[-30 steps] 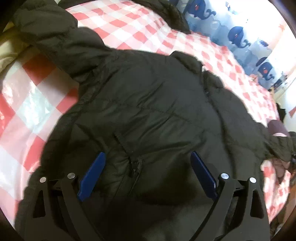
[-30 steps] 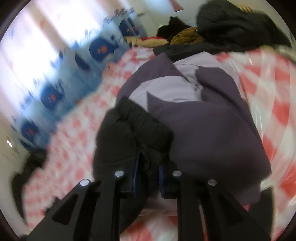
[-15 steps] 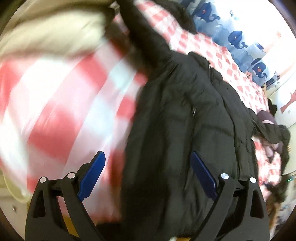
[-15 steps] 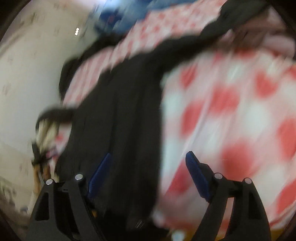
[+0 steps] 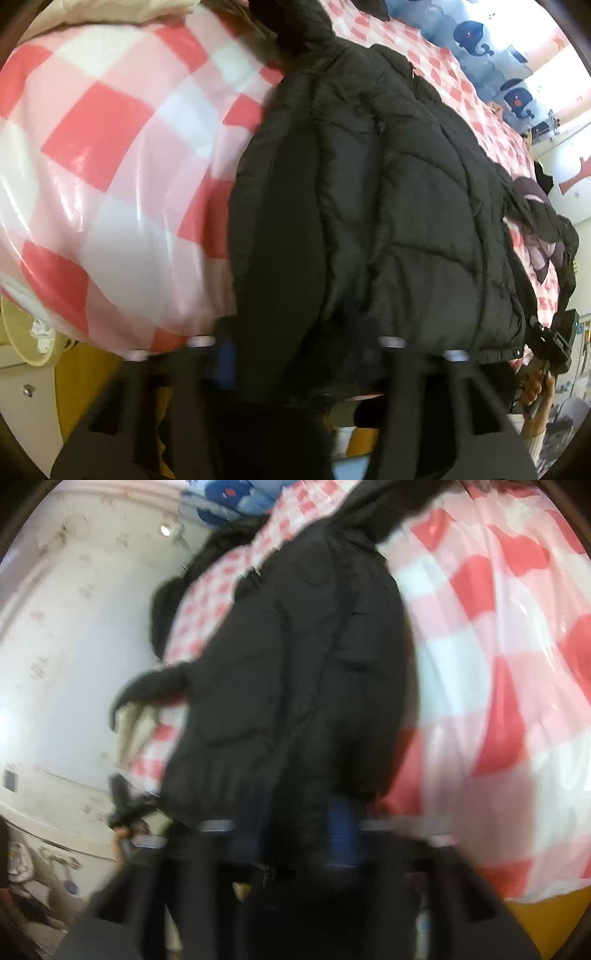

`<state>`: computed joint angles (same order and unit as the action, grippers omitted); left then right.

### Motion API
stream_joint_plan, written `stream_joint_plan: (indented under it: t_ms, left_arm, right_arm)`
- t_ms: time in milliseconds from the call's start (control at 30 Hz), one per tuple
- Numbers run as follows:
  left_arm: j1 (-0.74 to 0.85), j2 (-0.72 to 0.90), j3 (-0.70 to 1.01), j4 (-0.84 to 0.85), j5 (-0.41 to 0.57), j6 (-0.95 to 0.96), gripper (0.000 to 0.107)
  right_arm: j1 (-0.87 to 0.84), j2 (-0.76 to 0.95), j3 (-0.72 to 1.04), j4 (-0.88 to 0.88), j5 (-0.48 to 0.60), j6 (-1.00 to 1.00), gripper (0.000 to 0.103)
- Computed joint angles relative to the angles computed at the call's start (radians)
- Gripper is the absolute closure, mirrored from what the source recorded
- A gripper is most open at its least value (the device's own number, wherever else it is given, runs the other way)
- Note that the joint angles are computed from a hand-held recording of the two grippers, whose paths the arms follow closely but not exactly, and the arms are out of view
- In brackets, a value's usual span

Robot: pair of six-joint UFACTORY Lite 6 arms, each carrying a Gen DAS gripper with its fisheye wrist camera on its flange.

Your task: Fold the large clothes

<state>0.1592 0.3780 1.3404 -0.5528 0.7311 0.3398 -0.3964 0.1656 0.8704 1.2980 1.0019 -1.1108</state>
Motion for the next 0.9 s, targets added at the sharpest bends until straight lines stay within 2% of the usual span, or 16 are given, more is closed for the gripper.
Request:
stream_joint_plan:
  t_ms: [33, 67, 133, 233, 333, 400, 467, 500, 533, 600, 667, 700, 767, 800, 867, 900]
  left_arm:
    - [-0.002, -0.017, 0.027, -0.024, 0.025, 0.008, 0.09]
    - [0.002, -0.034, 0.052, -0.041, 0.048, 0.011, 0.094]
    - [0.02, -0.09, 0.091, -0.094, 0.101, 0.035, 0.095]
    - [0.035, -0.147, 0.123, -0.073, 0.151, 0.039, 0.095]
    - [0.016, -0.143, 0.086, 0.086, 0.176, 0.038, 0.095]
    - [0.012, -0.074, 0.062, 0.202, 0.209, 0.023, 0.095]
    - [0.045, -0.084, 0.002, 0.247, 0.184, 0.009, 0.087]
    - [0.06, -0.098, -0.003, 0.247, 0.177, 0.008, 0.086]
    - [0.07, -0.132, -0.006, 0.287, 0.148, -0.029, 0.08]
    - [0.075, -0.171, 0.009, 0.314, 0.095, -0.056, 0.068]
    - [0.065, -0.175, 0.073, 0.246, 0.059, -0.048, 0.056]
    - [0.048, -0.165, 0.103, 0.207, 0.042, -0.052, 0.054]
    - [0.003, -0.127, 0.146, 0.122, 0.015, -0.018, 0.05]
    - [-0.031, -0.09, 0.168, 0.121, 0.003, -0.03, 0.05]
    - [-0.098, 0.063, 0.263, 0.244, 0.027, -0.158, 0.05]
    - [-0.113, 0.159, 0.338, 0.299, 0.085, -0.206, 0.05]
  right_arm:
    - [-0.005, -0.013, 0.013, 0.017, 0.013, 0.001, 0.088]
    - [-0.011, -0.041, 0.033, 0.037, 0.036, 0.015, 0.089]
    - [-0.019, -0.089, 0.074, 0.051, 0.06, 0.051, 0.089]
    - [-0.082, -0.181, 0.102, 0.03, 0.124, 0.085, 0.089]
    - [-0.113, -0.237, 0.054, -0.115, 0.072, 0.099, 0.089]
    - [-0.096, -0.169, 0.019, -0.285, 0.018, 0.125, 0.087]
    - [-0.088, -0.167, -0.063, -0.4, -0.123, 0.157, 0.083]
    - [-0.114, -0.181, -0.081, -0.395, -0.133, 0.149, 0.083]
    - [-0.141, -0.198, -0.089, -0.373, -0.127, 0.128, 0.08]
    - [-0.144, -0.229, -0.045, -0.309, -0.116, 0.107, 0.056]
    - [-0.044, -0.184, 0.088, -0.25, -0.122, 0.117, 0.047]
    - [-0.023, -0.171, 0.118, -0.25, -0.113, 0.12, 0.042]
    - [0.1, -0.049, 0.257, -0.196, -0.13, 0.125, 0.034]
    - [0.177, 0.051, 0.356, -0.222, -0.16, 0.166, 0.034]
    - [0.293, 0.201, 0.486, -0.395, -0.257, 0.304, 0.034]
    - [0.338, 0.304, 0.549, -0.5, -0.281, 0.394, 0.034]
